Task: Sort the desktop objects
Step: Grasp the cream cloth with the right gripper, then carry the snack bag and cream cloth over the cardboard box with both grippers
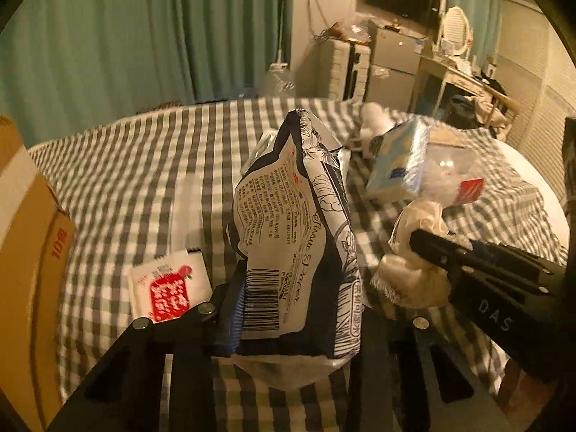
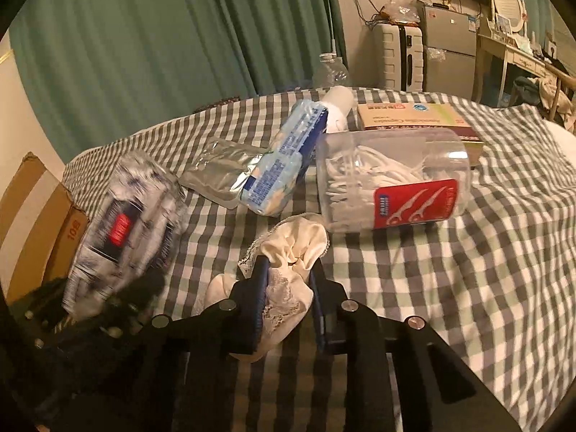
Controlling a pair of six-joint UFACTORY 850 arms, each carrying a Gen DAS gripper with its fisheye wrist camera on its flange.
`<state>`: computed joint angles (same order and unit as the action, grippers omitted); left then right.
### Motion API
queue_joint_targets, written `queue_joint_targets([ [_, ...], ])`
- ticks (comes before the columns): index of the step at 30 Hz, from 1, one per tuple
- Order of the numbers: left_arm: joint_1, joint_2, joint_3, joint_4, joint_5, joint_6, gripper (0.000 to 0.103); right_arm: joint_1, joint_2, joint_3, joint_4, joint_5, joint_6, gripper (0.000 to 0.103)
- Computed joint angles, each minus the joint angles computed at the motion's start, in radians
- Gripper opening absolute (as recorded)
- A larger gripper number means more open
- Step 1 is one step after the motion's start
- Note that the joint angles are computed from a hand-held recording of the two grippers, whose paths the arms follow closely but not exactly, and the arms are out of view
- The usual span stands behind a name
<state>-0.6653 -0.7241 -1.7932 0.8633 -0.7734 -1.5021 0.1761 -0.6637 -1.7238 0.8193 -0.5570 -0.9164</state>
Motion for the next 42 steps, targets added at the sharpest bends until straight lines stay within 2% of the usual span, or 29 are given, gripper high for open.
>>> queue_joint_targets([
  [11,-0.020,0.108,0.043,-0.023,-0.025,0.018,0.032,-0.030,0.115,0.107,-0.043,0.006,0.031,0.020],
  [14,-0.034,0.148,0.070,-0.044,-0.024,0.019,0.032,-0.038,0.169,0.156,-0.072,0.020,0.045,0.020],
  [22,-0.076,0.261,0.121,-0.111,-0.100,0.087,0.032,-0.039,0.332,0.277,-0.121,0.009,0.102,0.020],
  [25,-0.088,0.313,0.151,-0.150,-0.093,0.111,0.032,-0.033,0.393,0.313,-0.129,0.005,0.107,0.020],
  [30,-0.093,0.370,0.147,-0.248,-0.101,0.156,0.032,-0.001,0.505,0.365,-0.177,0.013,0.104,0.020],
  [36,-0.129,0.418,0.120,-0.191,-0.201,0.237,0.032,0.048,0.606,0.379,-0.237,0.031,0.125,0.020],
  [42,-0.134,0.525,0.195,-0.146,-0.265,0.235,0.033,0.112,0.650,0.361,-0.274,0.041,0.165,0.020],
])
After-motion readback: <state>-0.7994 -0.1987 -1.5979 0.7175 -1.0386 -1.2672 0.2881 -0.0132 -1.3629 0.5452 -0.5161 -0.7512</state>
